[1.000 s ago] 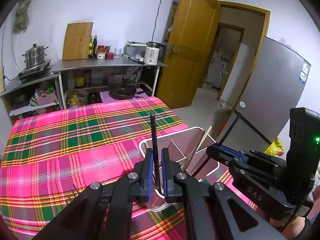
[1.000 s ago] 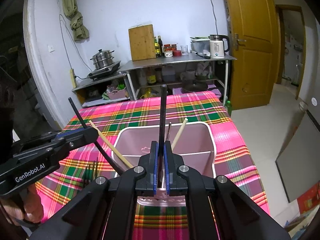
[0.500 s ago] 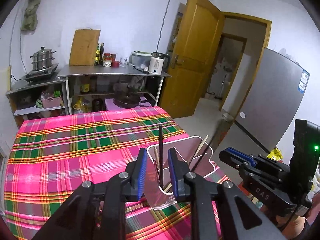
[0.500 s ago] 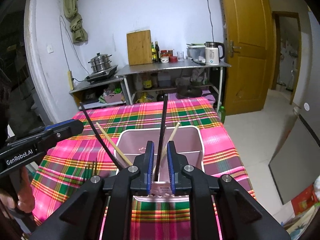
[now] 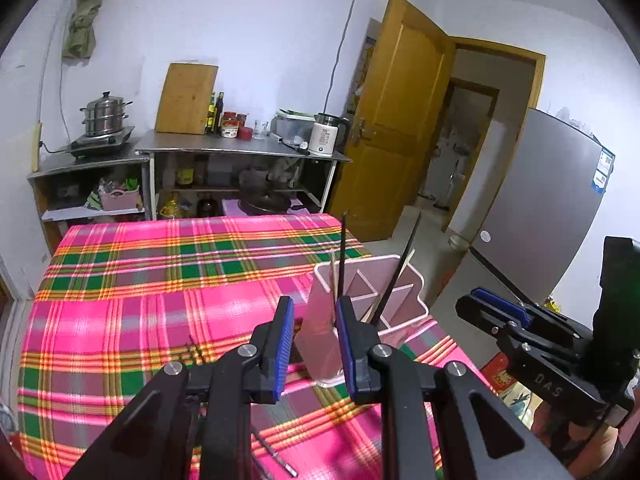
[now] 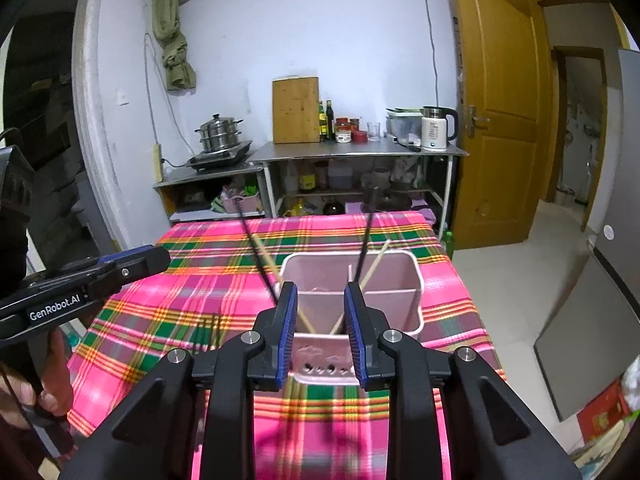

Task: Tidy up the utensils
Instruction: 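Withdraw both tools from the holder back to the remaining dark chopsticks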

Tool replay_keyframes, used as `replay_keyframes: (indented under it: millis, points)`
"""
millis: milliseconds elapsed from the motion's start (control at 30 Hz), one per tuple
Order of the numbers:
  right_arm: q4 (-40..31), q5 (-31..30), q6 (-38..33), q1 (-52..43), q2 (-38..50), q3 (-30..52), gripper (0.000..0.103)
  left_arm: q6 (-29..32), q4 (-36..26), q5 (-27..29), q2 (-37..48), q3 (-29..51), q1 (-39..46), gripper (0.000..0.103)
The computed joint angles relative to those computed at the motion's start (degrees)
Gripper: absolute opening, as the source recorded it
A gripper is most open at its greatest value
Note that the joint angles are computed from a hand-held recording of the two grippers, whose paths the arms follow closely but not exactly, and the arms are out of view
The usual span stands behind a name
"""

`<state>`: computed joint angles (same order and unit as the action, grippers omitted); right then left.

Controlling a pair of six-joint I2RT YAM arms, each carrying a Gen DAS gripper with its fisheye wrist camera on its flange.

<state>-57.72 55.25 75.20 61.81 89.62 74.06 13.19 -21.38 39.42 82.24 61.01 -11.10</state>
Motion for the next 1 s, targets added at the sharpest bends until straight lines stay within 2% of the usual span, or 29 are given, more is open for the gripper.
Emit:
replay_keyframes:
  millis: [200,467,700,1000]
  points:
    - [-0.2,-0.9,2.2,3.1,3.7,1.6,0.025,4.0,-1.1,1.1,-2.3,-4.5,4.2,0.021]
    - [5.9,-4.2,1.8,4.8,6.3,0.1,0.025,9.4,-2.1,1.9,-3.4,-10.2,9.6,0.021]
    - [11.1,-7.1,-0.5,5.0,8.5,-0.9,0.025,11.9,-2.1,1.5,0.2,-11.6,12.7,0.021]
    - [19.5,-11.5,-5.4,3.3,10.8,-3.0,0.025,10.8,0.4,-1.3,8.0,-10.8,13.1,0.021]
